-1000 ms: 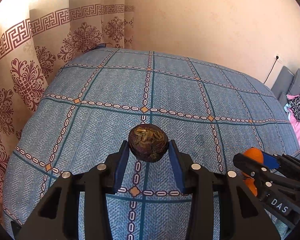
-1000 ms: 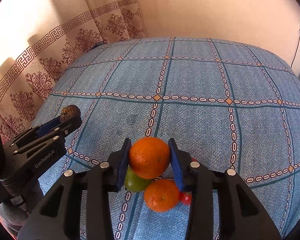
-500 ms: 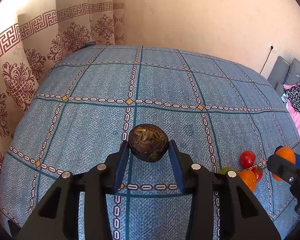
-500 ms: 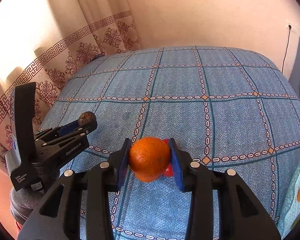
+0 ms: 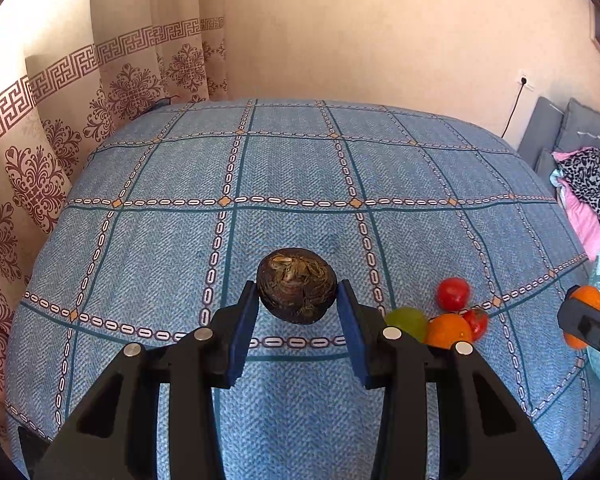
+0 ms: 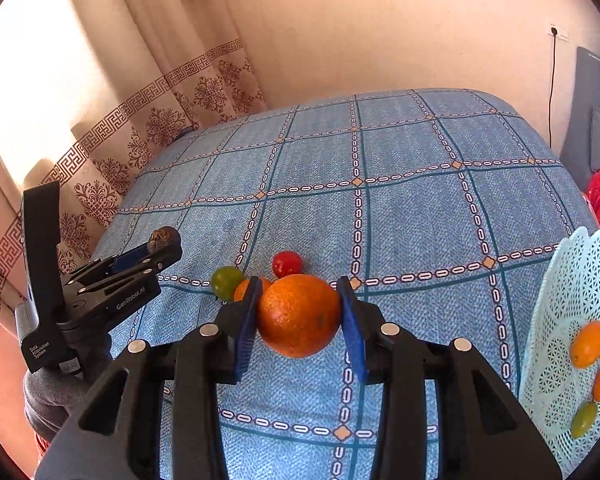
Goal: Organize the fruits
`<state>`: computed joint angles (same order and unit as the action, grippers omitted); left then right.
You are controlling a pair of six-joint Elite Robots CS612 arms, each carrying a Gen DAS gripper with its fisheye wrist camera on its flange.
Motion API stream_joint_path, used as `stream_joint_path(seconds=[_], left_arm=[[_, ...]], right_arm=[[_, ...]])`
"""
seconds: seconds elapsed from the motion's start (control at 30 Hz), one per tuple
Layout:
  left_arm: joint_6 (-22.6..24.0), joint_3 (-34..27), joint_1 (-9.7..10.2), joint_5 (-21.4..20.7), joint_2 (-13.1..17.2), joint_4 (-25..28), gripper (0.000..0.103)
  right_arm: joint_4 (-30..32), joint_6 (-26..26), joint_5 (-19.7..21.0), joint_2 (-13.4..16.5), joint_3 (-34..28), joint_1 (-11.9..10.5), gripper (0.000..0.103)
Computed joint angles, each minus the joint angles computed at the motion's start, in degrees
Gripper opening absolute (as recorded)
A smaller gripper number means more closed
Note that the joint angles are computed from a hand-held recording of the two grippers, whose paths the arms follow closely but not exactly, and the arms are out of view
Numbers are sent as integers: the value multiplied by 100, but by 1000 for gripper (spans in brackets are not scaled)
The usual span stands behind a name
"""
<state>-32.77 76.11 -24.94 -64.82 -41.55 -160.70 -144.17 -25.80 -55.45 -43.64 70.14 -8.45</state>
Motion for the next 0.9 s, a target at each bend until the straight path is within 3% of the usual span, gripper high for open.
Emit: stream_joint_path(seconds=[0.17, 0.5, 0.9], left_arm=[[252, 40, -165, -5, -56, -226, 41], [580, -174, -407, -512, 5, -462, 41], [1007, -668, -639, -932, 229, -398, 41]], right_arm=[[-100, 92, 93, -55, 89, -150, 39], [-565, 661, 151, -118, 234, -563, 39], [-1009, 1414, 2, -95, 273, -925, 39]])
